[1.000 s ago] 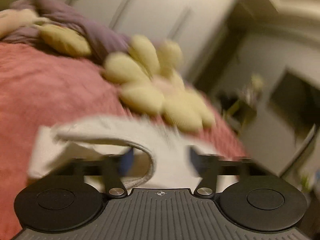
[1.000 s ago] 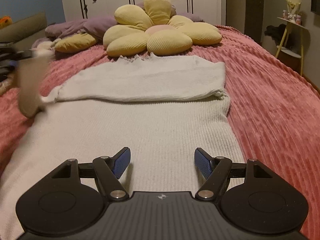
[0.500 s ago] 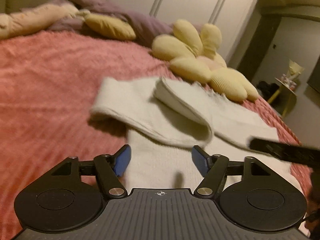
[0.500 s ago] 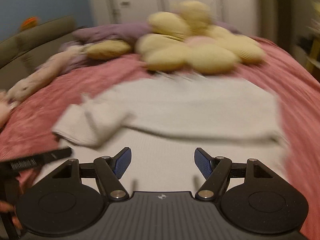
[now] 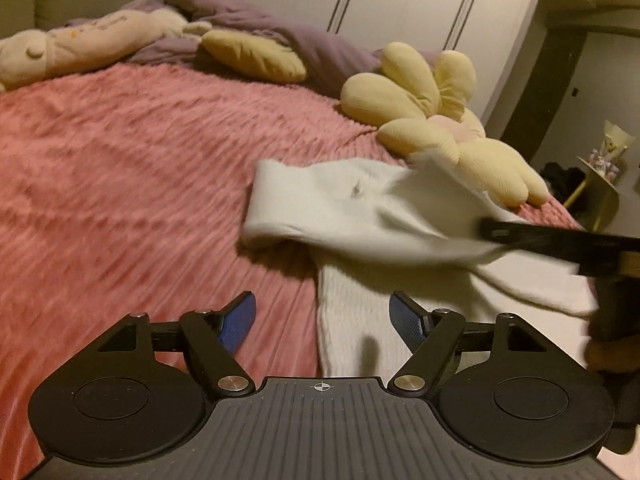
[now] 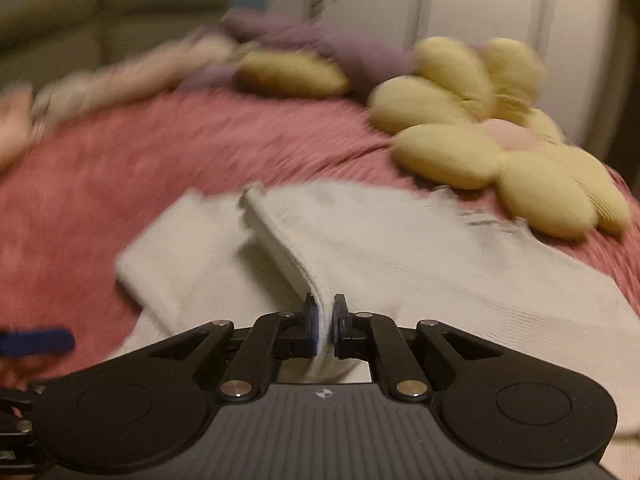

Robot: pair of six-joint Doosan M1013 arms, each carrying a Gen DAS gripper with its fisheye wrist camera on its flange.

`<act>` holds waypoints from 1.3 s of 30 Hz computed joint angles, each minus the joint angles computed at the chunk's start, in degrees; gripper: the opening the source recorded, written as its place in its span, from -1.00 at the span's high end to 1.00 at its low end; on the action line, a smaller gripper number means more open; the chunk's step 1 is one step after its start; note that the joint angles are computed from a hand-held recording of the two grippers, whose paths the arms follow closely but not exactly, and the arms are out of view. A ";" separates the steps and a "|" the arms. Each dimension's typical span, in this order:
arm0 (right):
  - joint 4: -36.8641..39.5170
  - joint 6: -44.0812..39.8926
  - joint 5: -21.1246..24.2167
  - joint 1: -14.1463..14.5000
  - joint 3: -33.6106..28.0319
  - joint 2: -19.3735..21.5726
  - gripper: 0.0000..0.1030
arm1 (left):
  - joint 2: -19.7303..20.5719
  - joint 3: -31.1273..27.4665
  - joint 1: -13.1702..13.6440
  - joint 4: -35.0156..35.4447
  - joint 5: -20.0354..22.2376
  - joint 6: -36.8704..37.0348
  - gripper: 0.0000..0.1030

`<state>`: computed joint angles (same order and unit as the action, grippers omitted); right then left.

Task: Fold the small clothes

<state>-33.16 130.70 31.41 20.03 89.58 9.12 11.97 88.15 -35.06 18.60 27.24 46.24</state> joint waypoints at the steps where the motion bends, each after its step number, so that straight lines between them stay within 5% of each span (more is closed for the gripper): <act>1: -3.74 6.90 -1.05 -0.58 1.42 -1.20 0.88 | 0.25 -0.40 -0.01 0.13 -0.04 0.12 -0.54; 5: -9.23 25.88 -3.25 -4.51 7.24 -5.68 0.86 | 2.23 -3.30 -0.26 -2.35 1.48 4.73 -0.54; 9: 11.66 13.94 -2.16 -9.70 9.41 -6.89 0.65 | 4.11 -5.95 -0.15 -7.51 2.66 8.51 -0.55; 13: 18.65 9.92 -5.57 -11.92 11.15 -8.03 0.55 | 5.12 -7.56 -0.25 -8.49 4.97 8.53 -0.55; 17: 26.05 10.40 -9.52 -14.32 12.04 -8.30 -0.07 | 4.14 -6.62 0.26 -13.61 3.53 12.90 -0.55; 21: 39.94 4.59 -11.35 -16.76 12.39 -7.56 -0.06 | 3.75 -6.00 1.02 -21.83 2.14 18.72 -0.55; 22: 39.37 5.04 -10.75 -16.73 11.99 -7.20 0.00 | 3.90 -6.22 1.06 -22.83 2.33 19.38 -0.56; 26: 36.97 2.94 -6.65 -16.52 8.70 -5.27 0.88 | 4.72 -7.59 0.83 -22.07 2.85 19.97 -0.56; 28: 28.72 5.89 -4.47 -15.38 6.30 -4.59 0.88 | 4.99 -8.09 0.72 -21.18 2.62 19.44 -0.56; 30: 18.60 12.09 -7.43 -14.30 5.81 -5.21 0.88 | 5.34 -8.71 0.66 -20.49 2.72 19.47 -0.56; 33: -1.99 34.59 -17.64 -14.79 9.17 -8.21 0.88 | 5.68 -9.07 0.80 -21.03 2.36 19.68 -0.56; 35: -14.68 47.18 -18.31 -15.04 11.41 -10.24 0.88 | 5.67 -8.72 1.05 -23.28 1.34 20.62 -0.57; 37: -16.95 48.36 -15.49 -14.54 13.06 -10.87 0.87 | 5.96 -8.82 1.25 -25.74 1.74 21.81 -0.57; 39: -7.22 39.14 -11.63 -14.80 13.40 -9.76 0.86 | 6.37 -9.33 1.24 -26.48 2.95 22.05 -0.57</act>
